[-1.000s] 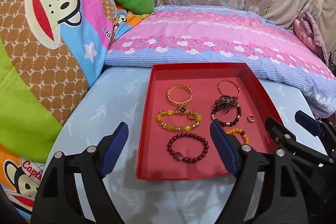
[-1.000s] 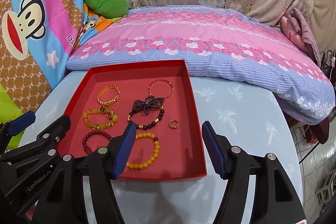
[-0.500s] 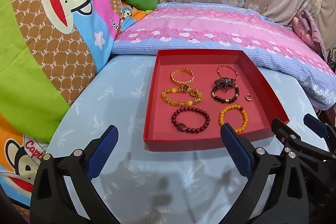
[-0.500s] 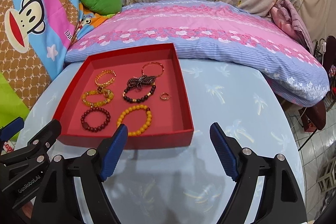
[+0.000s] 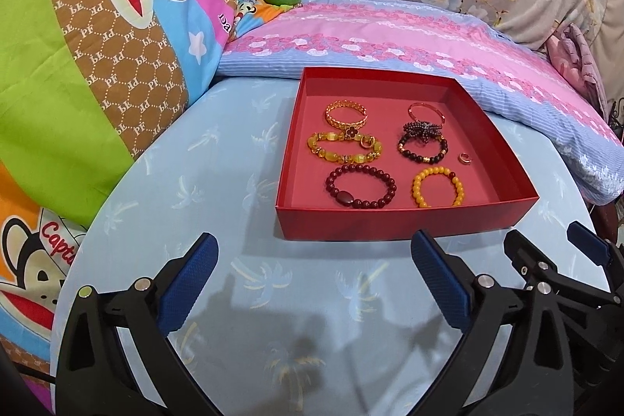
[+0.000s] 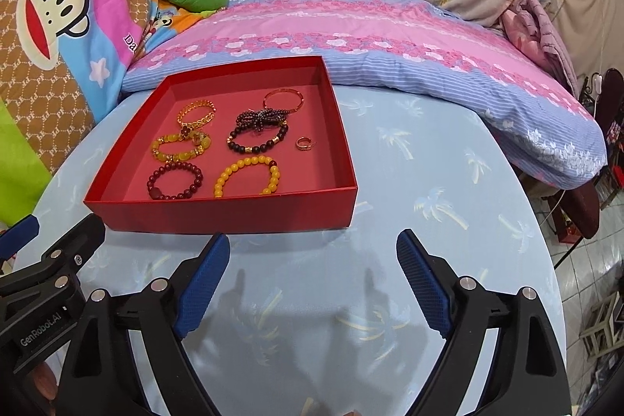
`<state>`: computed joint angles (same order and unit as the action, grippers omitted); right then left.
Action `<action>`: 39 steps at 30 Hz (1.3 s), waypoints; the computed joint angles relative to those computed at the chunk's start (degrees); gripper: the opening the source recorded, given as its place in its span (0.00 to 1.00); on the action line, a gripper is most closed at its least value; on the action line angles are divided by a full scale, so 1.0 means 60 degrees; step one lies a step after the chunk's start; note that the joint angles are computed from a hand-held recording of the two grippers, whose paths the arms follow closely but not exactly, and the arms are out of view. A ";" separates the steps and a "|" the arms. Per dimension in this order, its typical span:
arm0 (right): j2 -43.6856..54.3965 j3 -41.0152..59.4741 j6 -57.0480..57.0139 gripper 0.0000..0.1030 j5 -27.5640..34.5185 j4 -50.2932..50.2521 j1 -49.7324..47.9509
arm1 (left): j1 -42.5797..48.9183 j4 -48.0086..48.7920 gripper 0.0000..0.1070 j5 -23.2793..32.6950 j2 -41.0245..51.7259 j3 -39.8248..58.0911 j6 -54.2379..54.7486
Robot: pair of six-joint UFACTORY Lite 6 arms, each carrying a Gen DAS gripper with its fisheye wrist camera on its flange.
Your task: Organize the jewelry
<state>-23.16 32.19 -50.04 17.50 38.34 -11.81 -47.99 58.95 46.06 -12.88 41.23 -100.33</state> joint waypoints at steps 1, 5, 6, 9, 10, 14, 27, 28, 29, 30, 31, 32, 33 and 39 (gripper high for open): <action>-0.0029 -0.0043 -0.0043 0.82 -0.0006 0.0038 -0.0013 | 0.0029 0.0007 0.89 -0.0019 -0.0032 -0.0032 0.0016; -0.0108 -0.0155 0.0043 0.83 -0.0121 -0.0028 -0.0022 | -0.0033 0.0041 0.89 0.0030 -0.0043 -0.0087 -0.0085; -0.0097 -0.0153 0.0182 0.85 -0.0147 -0.0158 -0.0015 | -0.0001 0.0023 0.89 -0.0006 -0.0053 -0.0092 -0.0043; -0.0045 -0.0135 0.0645 0.94 -0.0285 -0.0580 -0.0054 | -0.0057 0.0016 0.90 0.0031 -0.0137 -0.0185 -0.0120; -0.0059 -0.0140 0.0492 0.94 -0.0248 -0.0425 -0.0092 | -0.0065 0.0019 0.90 0.0037 -0.0161 -0.0202 -0.0124; -0.0073 -0.0162 0.0417 0.94 -0.0289 -0.0401 -0.0141 | -0.0065 -0.0004 0.90 0.0055 -0.0150 -0.0195 -0.0098; -0.0019 -0.0171 0.0396 0.94 -0.0365 -0.0387 -0.0225 | -0.0151 0.0063 0.90 0.0109 0.0055 -0.0075 -0.0242; -0.0014 -0.0164 0.0377 0.94 -0.0348 -0.0369 -0.0235 | -0.0147 0.0046 0.90 0.0100 0.0082 -0.0038 -0.0221; -0.0017 -0.0163 0.0367 0.94 -0.0336 -0.0360 -0.0242 | -0.0137 0.0037 0.90 0.0079 0.0082 -0.0037 -0.0213; -0.0028 -0.0171 0.0406 0.94 -0.0346 -0.0402 -0.0235 | -0.0130 0.0028 0.90 0.0076 0.0089 -0.0028 -0.0201; -0.0028 -0.0174 0.0426 0.94 -0.0367 -0.0425 -0.0225 | -0.0143 0.0034 0.90 0.0107 0.0091 -0.0023 -0.0208; -0.0036 -0.0172 0.0420 0.94 -0.0362 -0.0421 -0.0235 | -0.0141 0.0048 0.90 0.0104 0.0071 -0.0039 -0.0220; -0.0031 -0.0171 0.0308 0.94 -0.0344 -0.0314 -0.0264 | -0.0134 0.0044 0.90 0.0093 0.0070 -0.0040 -0.0222; -0.0041 -0.0173 0.0254 0.94 -0.0292 -0.0289 -0.0325 | -0.0122 0.0047 0.90 0.0095 0.0070 -0.0037 -0.0183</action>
